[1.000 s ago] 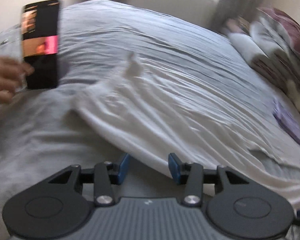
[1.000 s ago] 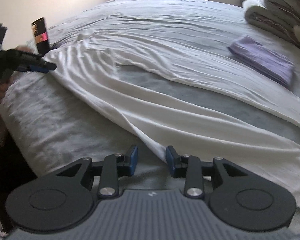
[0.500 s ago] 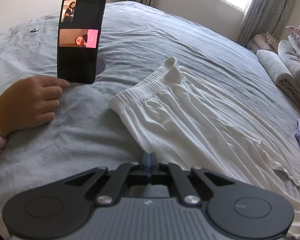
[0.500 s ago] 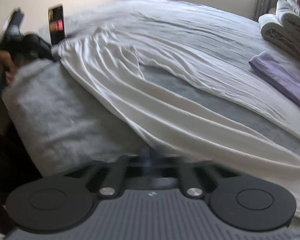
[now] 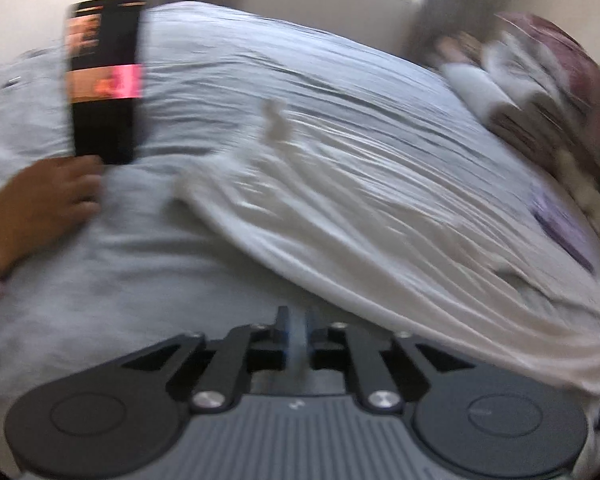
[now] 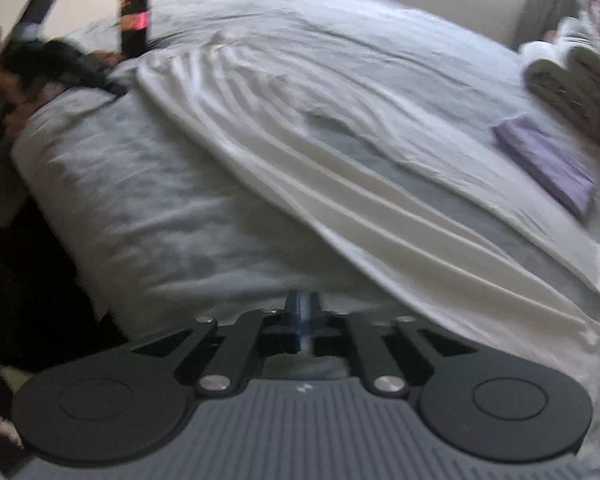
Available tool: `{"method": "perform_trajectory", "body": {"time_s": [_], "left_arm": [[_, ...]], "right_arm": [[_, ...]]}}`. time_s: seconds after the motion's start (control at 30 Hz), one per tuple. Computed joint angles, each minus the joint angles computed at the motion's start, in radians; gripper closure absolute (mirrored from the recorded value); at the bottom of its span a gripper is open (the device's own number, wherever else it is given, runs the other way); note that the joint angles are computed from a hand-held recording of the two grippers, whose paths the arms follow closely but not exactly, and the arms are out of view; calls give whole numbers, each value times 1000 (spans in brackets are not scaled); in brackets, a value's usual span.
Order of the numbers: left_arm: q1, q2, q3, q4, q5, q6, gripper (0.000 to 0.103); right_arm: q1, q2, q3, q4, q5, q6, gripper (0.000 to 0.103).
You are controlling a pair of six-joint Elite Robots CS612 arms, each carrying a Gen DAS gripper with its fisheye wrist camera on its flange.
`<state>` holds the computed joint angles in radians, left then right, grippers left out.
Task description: Fold clothes
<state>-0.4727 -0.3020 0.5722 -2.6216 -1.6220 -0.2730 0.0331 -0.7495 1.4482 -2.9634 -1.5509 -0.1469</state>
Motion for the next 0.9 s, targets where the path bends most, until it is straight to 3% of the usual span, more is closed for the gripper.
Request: {"method": "perform_trajectory", "body": {"time_s": [0.03,0.13,0.27,0.37,0.53,0.67,0.7,0.77,0.8,0.83,0.9], "left_arm": [[-3,-1,3,-8,-25,35,76],[-18,-9,36,-88,-84,249,63],[-33,-7,55,-139,-177,599,56],[-42,2,46,-123,-201,742,56],[-50,35,-7,-114,-205,813,57],[-57,52,-40,-98,-195,869,57],[-59,55,-49,-89,-191,884,60],[-60,47,-44,-57,-196,891,76],[-61,45,-46,-39,-196,890,91],[-63,43,-46,-25,-194,891,99],[-68,29,-13,-56,-170,908,102]], "right_arm": [[-1,-3,8,-16,-22,17,72],[-4,-12,31,-50,-93,28,67],[-11,-25,58,-49,-205,30,66],[-13,-25,71,-39,-309,-1,66],[-20,-10,72,-18,-452,-41,67],[-21,8,70,-49,-525,-90,67],[-20,14,69,-62,-543,-110,67],[-15,29,62,-88,-588,-160,67],[-13,39,55,-101,-612,-187,67],[-11,50,47,-114,-635,-214,79],[-10,59,36,-101,-668,-242,102]]}}
